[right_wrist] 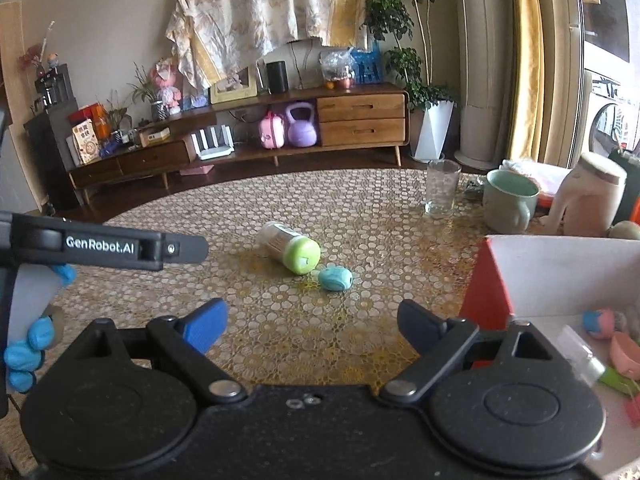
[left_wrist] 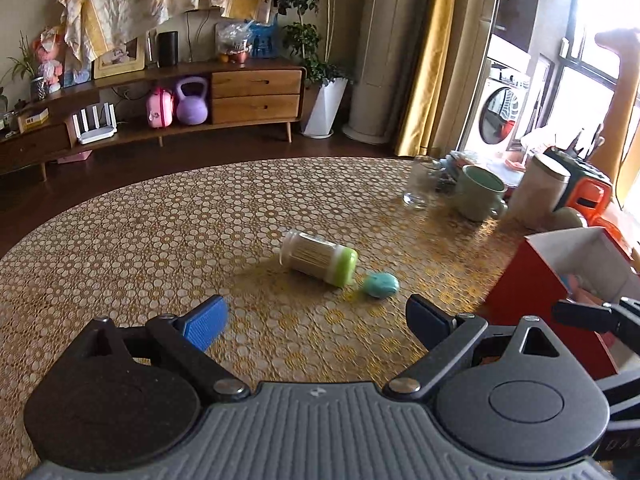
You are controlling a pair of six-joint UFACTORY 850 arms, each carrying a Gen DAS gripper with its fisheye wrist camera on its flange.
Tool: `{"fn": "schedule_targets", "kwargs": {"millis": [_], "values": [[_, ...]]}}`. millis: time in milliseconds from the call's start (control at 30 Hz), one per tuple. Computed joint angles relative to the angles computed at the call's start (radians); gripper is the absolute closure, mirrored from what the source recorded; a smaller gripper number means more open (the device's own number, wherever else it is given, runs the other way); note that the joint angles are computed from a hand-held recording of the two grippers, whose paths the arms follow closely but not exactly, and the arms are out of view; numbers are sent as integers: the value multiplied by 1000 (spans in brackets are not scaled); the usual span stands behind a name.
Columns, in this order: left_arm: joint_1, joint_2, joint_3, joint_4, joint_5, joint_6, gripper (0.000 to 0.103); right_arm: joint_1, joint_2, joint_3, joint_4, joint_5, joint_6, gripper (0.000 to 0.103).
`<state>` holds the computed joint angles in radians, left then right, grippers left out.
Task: Organize rigid objects
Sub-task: 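Grasp the green-lidded toothpick jar with the left tool while the right tool grasps the teal egg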
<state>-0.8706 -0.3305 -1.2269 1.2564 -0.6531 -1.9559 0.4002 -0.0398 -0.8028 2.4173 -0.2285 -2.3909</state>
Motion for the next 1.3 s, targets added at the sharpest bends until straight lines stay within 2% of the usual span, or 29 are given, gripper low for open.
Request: {"fn": "schedule_targets", "kwargs": {"millis": [133, 233, 367, 567, 733, 867, 1000, 1300], "values": [[34, -43, -27, 29, 30, 1, 7, 10, -75, -49, 36, 9, -25, 14], [70, -84, -62, -21, 92, 54, 7, 14, -127, -87, 43, 15, -34, 15], [102, -132, -100, -36, 130, 83, 7, 18, -189, -132, 121, 27, -114, 17], [137, -205, -170, -89, 144, 179, 7, 27, -260, -182, 318, 39, -288, 19], [154, -251, -216, -108, 157, 260, 7, 39, -299, -206, 394, 29, -378, 22], [160, -285, -251, -102, 154, 329, 7, 41, -326, -226, 388, 26, -382, 24], [172, -313, -280, -104, 168, 352, 7, 42, -352, -248, 454, 25, -443, 27], [188, -362, -318, -83, 190, 351, 6, 46, -399, -293, 465, 24, -475, 35]]}}
